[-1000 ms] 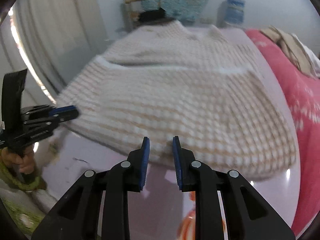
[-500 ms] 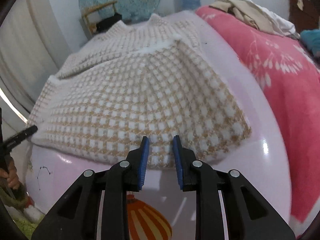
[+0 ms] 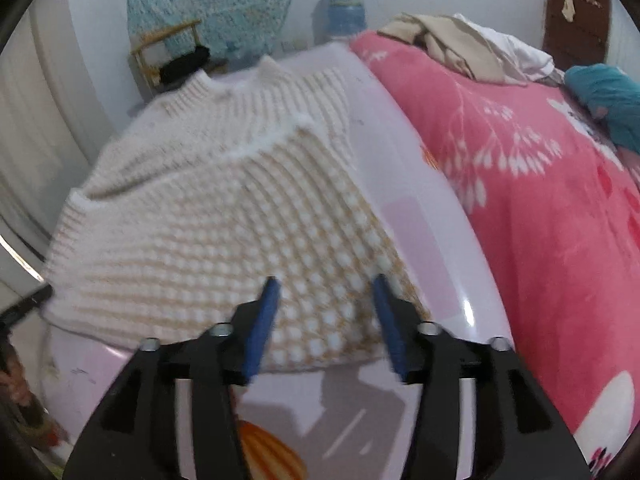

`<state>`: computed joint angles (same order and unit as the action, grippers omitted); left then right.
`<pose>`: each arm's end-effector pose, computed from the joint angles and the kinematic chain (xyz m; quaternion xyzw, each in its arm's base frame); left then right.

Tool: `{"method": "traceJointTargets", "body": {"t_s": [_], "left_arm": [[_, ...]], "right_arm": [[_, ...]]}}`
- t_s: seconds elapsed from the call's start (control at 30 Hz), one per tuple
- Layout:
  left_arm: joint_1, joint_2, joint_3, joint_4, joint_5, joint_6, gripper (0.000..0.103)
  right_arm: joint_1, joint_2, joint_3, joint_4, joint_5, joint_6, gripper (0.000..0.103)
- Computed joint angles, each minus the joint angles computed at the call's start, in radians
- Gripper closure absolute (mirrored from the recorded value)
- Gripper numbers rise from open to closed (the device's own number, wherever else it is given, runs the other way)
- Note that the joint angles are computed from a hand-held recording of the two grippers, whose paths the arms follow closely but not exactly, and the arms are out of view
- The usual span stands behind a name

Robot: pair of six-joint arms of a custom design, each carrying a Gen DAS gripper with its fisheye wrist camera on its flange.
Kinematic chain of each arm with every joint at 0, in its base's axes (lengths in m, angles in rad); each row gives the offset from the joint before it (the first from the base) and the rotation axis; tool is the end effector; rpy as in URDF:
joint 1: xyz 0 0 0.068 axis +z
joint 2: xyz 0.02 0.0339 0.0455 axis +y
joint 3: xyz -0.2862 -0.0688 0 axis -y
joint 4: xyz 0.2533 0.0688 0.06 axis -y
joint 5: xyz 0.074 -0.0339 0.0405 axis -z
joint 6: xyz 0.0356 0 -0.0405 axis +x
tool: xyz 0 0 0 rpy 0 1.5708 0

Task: Fold large clothes

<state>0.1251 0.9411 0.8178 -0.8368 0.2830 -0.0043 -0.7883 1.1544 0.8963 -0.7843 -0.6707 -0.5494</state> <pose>0.1721 0.0116 0.2846 -0.0187 0.9450 -0.1163 0.3052 0.1679 -0.1375 0.2806 0.0233 0.9153 0.0963 0.3904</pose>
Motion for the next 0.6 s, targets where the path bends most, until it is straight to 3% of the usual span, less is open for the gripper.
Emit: {"method": "traceJointTargets", "body": {"t_s": [0.17, 0.33, 0.6], "left_arm": [[-0.052, -0.017, 0.043, 0.000, -0.038, -0.014, 0.059], [-0.112, 0.001, 0.074, -0.004, -0.080, -0.048, 0.042], [-0.203, 0.015, 0.076, 0.003, -0.154, -0.072, 0.034]], "right_arm": [[0.039, -0.057, 0.017, -0.038, -0.046, 0.016, 0.034], [0.150, -0.079, 0.024, -0.049, -0.033, 0.075, 0.029], [0.275, -0.156, -0.021, -0.028, 0.037, 0.124, 0.028]]}}
